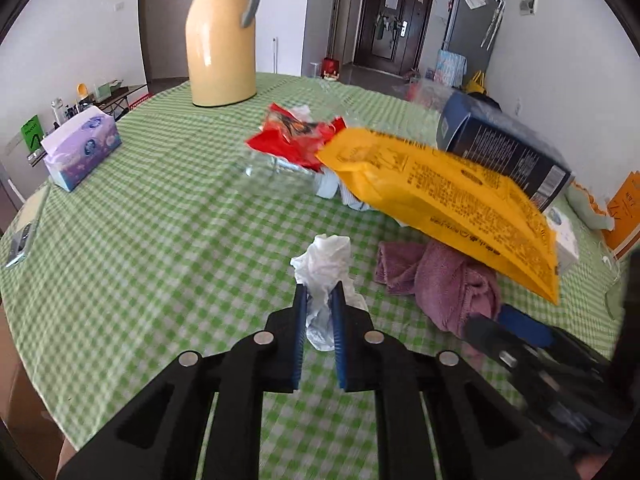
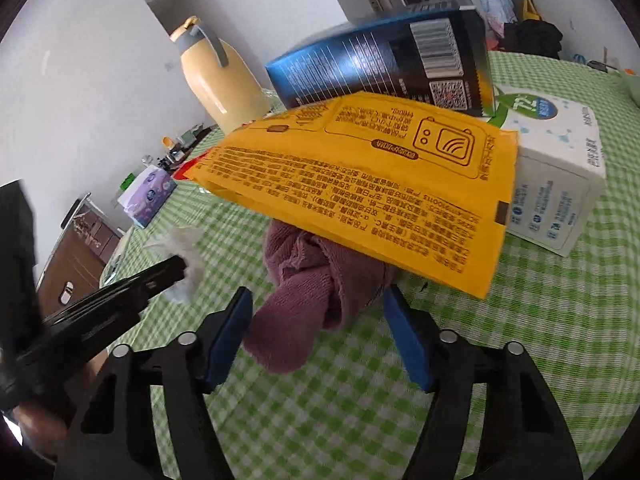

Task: Collect trash
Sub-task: 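Grasp the crumpled tissue with the left tool while the right tool grasps the mauve towel, then carry the tissue and mauve towel over the cardboard box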

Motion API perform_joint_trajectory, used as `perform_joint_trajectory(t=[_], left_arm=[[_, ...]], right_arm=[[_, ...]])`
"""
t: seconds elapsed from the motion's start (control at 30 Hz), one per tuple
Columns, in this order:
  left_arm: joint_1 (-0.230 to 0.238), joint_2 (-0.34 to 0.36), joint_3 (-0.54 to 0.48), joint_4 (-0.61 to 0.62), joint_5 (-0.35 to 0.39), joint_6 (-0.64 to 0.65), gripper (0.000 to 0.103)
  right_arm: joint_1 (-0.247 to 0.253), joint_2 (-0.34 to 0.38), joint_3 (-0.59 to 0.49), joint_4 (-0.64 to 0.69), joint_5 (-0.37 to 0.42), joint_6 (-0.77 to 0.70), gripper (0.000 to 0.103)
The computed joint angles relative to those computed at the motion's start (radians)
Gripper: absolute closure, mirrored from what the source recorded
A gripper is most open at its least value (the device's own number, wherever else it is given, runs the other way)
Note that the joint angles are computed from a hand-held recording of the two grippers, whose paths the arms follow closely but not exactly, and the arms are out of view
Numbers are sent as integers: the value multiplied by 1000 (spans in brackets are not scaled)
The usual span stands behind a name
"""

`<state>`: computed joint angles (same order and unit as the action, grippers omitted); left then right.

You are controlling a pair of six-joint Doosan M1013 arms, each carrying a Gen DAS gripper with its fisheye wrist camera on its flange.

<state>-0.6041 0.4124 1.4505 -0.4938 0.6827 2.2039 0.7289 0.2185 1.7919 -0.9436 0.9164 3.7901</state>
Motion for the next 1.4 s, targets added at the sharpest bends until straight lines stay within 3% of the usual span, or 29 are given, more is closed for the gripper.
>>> perform_joint_trajectory(t=[0.03, 0.17, 0.33, 0.47, 0.57, 0.8, 1.03, 1.4], left_arm=[[7, -6, 2, -10, -2, 4, 93], [36, -36, 20, -58, -13, 52, 94], [64, -89, 65, -132, -43, 123, 94], [78, -134, 101, -219, -63, 198, 94], [84, -157, 116, -260, -78, 239, 94], [106, -177, 135, -302, -79, 268, 94], [143, -162, 130, -277, -109, 196, 94], [277, -141, 128, -156, -165, 7, 94]], right_arm=[[-11, 7, -9, 35, 13, -21, 60], [-4, 22, -47, 63, 83, -80, 84], [84, -13, -57, -95, 134, -34, 85], [151, -22, -103, -208, 302, -77, 85], [171, -10, -138, -227, 407, -146, 85], [153, 2, -149, -167, 378, -163, 85], [134, 35, -182, -148, 336, -226, 85], [54, 166, -354, -92, 74, -462, 85]])
